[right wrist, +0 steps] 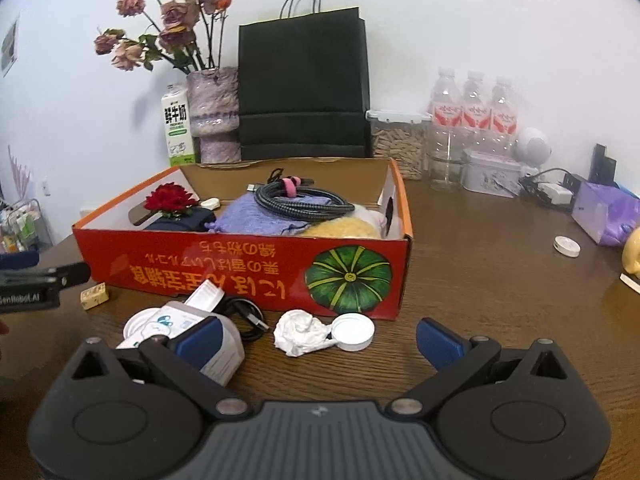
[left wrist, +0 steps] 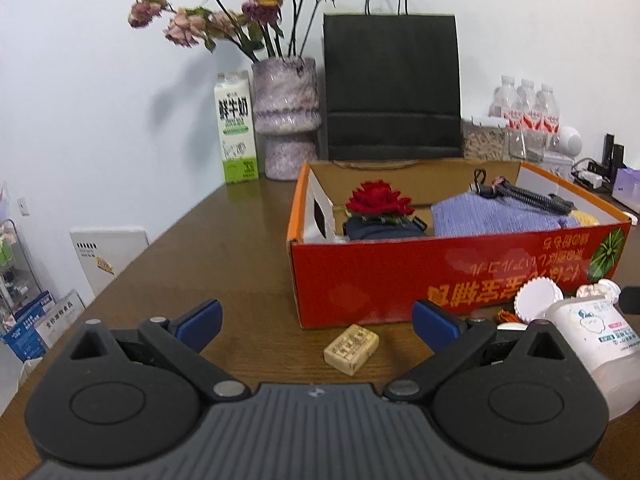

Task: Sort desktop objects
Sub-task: 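Withdraw both grippers from the box toward the wooden block and cotton-swab box, then grasp the wooden block with the left gripper while the right grasps the cotton-swab box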

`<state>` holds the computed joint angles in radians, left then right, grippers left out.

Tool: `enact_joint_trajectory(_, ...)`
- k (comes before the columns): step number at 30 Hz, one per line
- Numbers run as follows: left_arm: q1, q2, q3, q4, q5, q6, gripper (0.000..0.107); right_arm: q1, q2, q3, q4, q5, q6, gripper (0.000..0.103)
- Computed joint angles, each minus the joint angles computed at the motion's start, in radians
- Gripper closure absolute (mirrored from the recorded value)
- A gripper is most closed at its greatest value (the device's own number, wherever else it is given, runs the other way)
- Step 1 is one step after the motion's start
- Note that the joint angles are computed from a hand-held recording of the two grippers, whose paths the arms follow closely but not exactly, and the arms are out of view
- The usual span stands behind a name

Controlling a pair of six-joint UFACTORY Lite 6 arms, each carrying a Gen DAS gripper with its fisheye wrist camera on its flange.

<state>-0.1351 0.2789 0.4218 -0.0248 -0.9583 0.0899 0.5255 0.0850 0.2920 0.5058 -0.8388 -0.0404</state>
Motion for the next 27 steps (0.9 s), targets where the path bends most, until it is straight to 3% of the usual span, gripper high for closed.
enact_joint_trajectory(8, 0.039, 0.020, 0.044, 0.102, 0.094, -0.064, 0.008, 0.040, 0.007, -0.004, -0.027, -0.028, 0.024, 0.000)
enact_joint_trajectory(14, 0.042, 0.026, 0.050, 0.099, 0.102, -0.080, 0.013, 0.196, 0.033, 0.037, 0.095, -0.051, 0.010, 0.000)
enact_joint_trajectory(19, 0.050, 0.029, 0.057, 0.117, 0.113, -0.095, 0.018, 0.344, 0.165, 0.196, 0.303, 0.000, -0.117, 0.000)
enact_joint_trajectory(24, 0.076, 0.048, 0.096, 0.167, 0.170, -0.151, 0.034, 0.386, 0.266, 0.316, 0.489, 0.032, -0.253, 0.000)
enact_joint_trajectory(27, 0.080, 0.067, 0.127, 0.196, 0.211, -0.174, 0.045, 0.370, 0.250, 0.290, 0.486, 0.020, -0.210, 0.001)
